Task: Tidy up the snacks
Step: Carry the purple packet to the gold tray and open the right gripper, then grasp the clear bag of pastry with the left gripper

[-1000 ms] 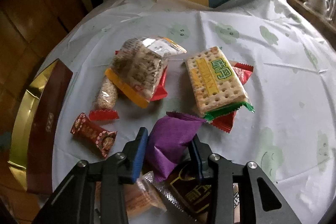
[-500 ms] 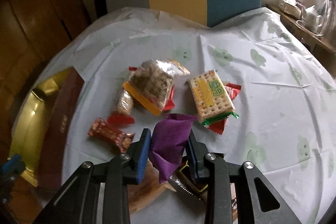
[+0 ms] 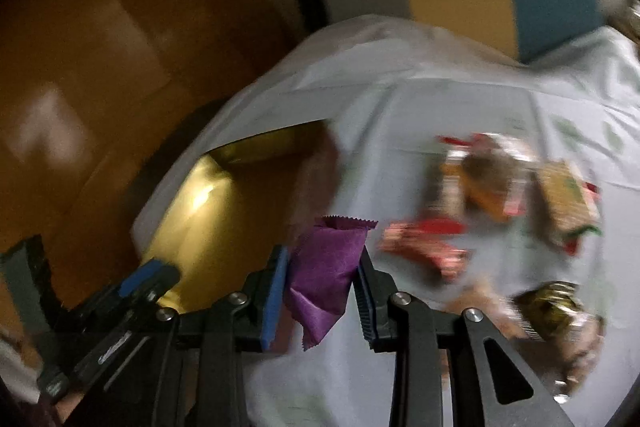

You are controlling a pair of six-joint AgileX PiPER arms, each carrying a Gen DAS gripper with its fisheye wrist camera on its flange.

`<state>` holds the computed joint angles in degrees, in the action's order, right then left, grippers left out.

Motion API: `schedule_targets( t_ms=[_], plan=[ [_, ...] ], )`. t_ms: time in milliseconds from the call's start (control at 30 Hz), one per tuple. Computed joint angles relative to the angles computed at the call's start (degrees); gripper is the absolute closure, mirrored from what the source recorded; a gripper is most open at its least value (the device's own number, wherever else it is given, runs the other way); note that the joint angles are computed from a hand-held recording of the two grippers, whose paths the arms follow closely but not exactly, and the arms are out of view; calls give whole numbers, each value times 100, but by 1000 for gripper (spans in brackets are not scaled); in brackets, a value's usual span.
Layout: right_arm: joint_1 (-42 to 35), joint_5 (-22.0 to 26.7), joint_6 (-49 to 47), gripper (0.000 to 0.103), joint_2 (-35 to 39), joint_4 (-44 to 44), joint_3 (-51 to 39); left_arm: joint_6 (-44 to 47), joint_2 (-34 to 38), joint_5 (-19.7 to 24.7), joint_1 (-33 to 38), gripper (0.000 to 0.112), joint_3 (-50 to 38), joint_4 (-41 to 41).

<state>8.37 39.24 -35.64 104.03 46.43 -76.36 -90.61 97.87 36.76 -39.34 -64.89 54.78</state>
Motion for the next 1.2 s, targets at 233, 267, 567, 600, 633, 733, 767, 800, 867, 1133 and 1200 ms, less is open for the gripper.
schedule_targets(
  t_ms=[233, 267, 567, 600, 633, 733, 767, 800, 867, 1133, 1200],
  plan=[
    [886, 173, 140, 68, 404, -12, -468, 14, -111, -63, 172, 77, 305, -147],
    [985, 130, 214, 67, 442, -115, -475, 37, -101, -93, 186, 77, 301, -174],
    [1078, -124, 764, 67, 521, -720, -390, 220, 14, -108, 78, 77, 185, -268],
    [1047, -130, 792, 67, 475, -712, -347, 254, 32, -90, 64, 77, 159, -291],
    [997, -148, 744, 67, 413, -641, -264, 284, 45, -75, 48, 77, 138, -307],
    [888, -245, 659, 64, 169, -563, -17, 366, 76, -34, -4, 77, 82, -340],
    [851, -284, 645, 64, 94, -560, 58, 378, 79, -24, -22, 77, 76, -337],
    [815, -311, 635, 64, 44, -562, 109, 395, 90, -8, -45, 77, 59, -336],
    [718, -385, 610, 63, -77, -566, 256, 448, 118, 18, -88, 77, 13, -346],
    [186, -528, 549, 55, -490, -544, 732, 709, 271, 115, -250, 77, -217, -456],
    [28, -520, 536, 52, -585, -586, 809, 795, 311, 144, -287, 77, -279, -506]
  ],
)
